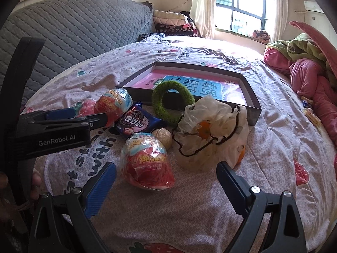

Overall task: Organize objects
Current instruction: 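Move both tools toward the two red foil-wrapped chocolate eggs, then close the left tool on one red egg while the right tool grasps the other egg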

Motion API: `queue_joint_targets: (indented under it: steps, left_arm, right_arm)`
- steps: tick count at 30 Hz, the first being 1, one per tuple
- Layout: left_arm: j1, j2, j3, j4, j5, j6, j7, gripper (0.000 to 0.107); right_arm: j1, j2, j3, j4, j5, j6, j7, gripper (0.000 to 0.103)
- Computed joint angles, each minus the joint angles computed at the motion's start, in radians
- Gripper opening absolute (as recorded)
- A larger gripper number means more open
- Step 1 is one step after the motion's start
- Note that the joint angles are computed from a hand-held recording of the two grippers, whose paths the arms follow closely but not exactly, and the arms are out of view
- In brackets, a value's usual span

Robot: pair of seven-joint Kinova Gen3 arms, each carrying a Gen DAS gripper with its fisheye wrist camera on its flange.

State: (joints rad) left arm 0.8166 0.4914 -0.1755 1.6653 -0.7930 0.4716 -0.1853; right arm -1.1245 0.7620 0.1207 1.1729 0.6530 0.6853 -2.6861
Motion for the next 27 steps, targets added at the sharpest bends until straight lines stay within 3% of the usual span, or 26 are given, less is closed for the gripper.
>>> queue_joint_targets:
  steps: [3,11,17,27]
  left_arm:
    - [-0.035,0.007,0.024,-0.016,0.026,-0.012,-0.048,0.082]
    - [-0.068,0.025,0.011,-0.029,0.096,-0.071,-0.140,0.082]
    - [-0.095,0.048,0.006,-0.049,0.188,-0.098,-0.238,0.082]
    - [-0.221,0.051,0.076,-0.024,0.381,-0.231,-0.422,0.081]
  right_arm:
    - [0.007,0.014,-0.008,-0.021,-0.008,0.011,0.015,0.096]
    - [0.026,0.049,-0.023,-0.070,-0.051,0.026,0.067,0.096]
    - [0.030,0.076,-0.025,-0.114,-0.082,0.056,0.116,0.090]
    - [0.029,0.112,-0.024,-0.174,-0.105,0.086,0.177,0.063]
